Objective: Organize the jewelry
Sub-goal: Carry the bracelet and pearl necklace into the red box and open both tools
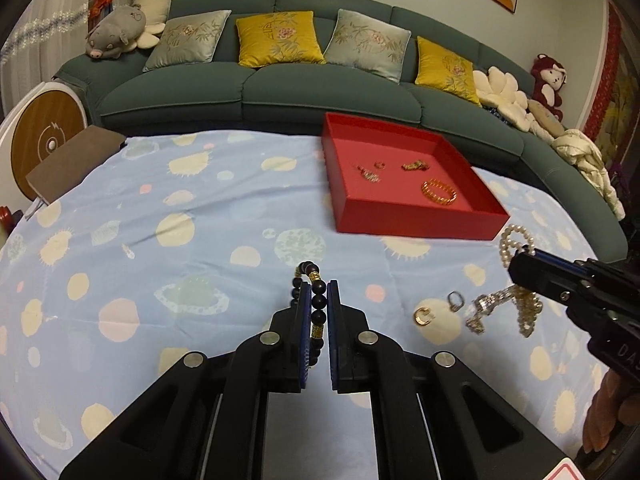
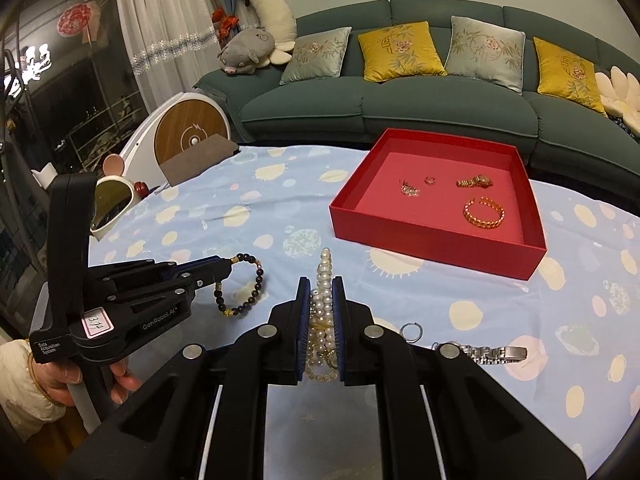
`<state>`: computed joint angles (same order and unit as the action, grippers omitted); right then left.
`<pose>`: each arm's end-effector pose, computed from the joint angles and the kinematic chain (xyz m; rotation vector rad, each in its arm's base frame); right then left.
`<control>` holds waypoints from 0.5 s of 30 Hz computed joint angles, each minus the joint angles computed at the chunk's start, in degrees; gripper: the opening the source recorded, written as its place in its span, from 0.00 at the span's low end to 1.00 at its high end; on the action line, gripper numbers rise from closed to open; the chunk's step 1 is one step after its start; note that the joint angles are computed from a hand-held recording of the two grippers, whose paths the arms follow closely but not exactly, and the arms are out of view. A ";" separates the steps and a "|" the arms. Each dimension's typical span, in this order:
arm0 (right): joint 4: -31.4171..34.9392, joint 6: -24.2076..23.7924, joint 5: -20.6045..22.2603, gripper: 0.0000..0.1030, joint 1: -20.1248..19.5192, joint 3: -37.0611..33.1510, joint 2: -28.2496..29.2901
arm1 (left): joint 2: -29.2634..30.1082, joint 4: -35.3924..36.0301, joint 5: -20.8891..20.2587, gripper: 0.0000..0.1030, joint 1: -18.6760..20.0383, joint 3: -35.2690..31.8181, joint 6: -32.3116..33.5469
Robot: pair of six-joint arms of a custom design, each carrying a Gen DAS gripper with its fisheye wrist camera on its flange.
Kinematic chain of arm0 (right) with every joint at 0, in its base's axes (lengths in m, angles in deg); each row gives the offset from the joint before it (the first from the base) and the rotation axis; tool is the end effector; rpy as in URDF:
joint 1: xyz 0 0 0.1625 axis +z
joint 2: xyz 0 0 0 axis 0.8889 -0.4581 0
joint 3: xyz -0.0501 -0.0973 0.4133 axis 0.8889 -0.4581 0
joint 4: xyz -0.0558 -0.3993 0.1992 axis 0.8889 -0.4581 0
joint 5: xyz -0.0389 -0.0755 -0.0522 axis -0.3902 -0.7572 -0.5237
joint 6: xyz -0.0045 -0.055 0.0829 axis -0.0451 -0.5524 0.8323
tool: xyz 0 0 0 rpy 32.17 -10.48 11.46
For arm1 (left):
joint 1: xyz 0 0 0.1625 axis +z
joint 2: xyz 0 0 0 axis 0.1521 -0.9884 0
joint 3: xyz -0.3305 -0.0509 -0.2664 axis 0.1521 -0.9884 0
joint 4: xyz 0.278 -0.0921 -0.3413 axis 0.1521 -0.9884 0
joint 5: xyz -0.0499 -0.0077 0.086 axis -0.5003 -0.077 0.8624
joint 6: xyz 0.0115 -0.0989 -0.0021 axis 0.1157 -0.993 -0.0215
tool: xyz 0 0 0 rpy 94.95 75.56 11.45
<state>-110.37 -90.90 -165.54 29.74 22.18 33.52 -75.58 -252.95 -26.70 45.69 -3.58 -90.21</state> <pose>0.1728 -0.8225 0.1921 1.3753 -2.6109 0.5694 -0.2498 -0.7284 0.1109 0.0079 2.1936 -1.1074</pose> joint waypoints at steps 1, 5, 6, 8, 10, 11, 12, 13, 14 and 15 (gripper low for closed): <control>-0.16 0.16 0.50 0.10 -0.04 -0.02 -0.22 | 0.32 -1.01 -0.30 0.05 -0.36 -0.74 1.15; -1.07 0.99 2.32 0.10 -0.07 -0.82 -0.71 | 1.97 -3.37 -2.09 0.05 -1.65 -4.53 4.89; -1.33 1.21 2.68 0.10 -0.05 -1.31 -0.68 | 2.61 -3.79 -2.50 0.05 -1.90 -5.93 6.03; -1.97 1.84 3.29 0.10 -0.08 -2.66 -0.38 | 4.00 -4.22 -3.07 0.05 -2.26 -8.94 8.31; -2.48 2.94 3.61 0.10 -0.05 -4.90 0.37 | 5.78 -4.24 -3.42 0.05 -2.38 -13.02 11.55; -2.43 3.74 3.62 0.10 -0.04 -6.47 1.01 | 6.77 -4.43 -3.33 0.05 -2.41 -15.09 13.36; -1.87 4.76 3.65 0.10 -0.07 -8.67 1.90 | 7.89 -4.89 -3.09 0.05 -2.37 -17.28 14.96; -1.00 5.62 3.57 0.10 -0.12 -11.07 2.98 | 9.01 -4.85 -3.42 0.05 -2.14 -19.74 16.39; -0.59 6.35 3.30 0.10 -0.21 -13.33 4.09 | 10.11 -3.92 -3.78 0.05 -1.78 -22.25 17.04; 0.09 7.24 2.88 0.10 -0.30 -16.25 5.61 | 11.25 -2.18 -4.57 0.05 -1.28 -25.06 17.35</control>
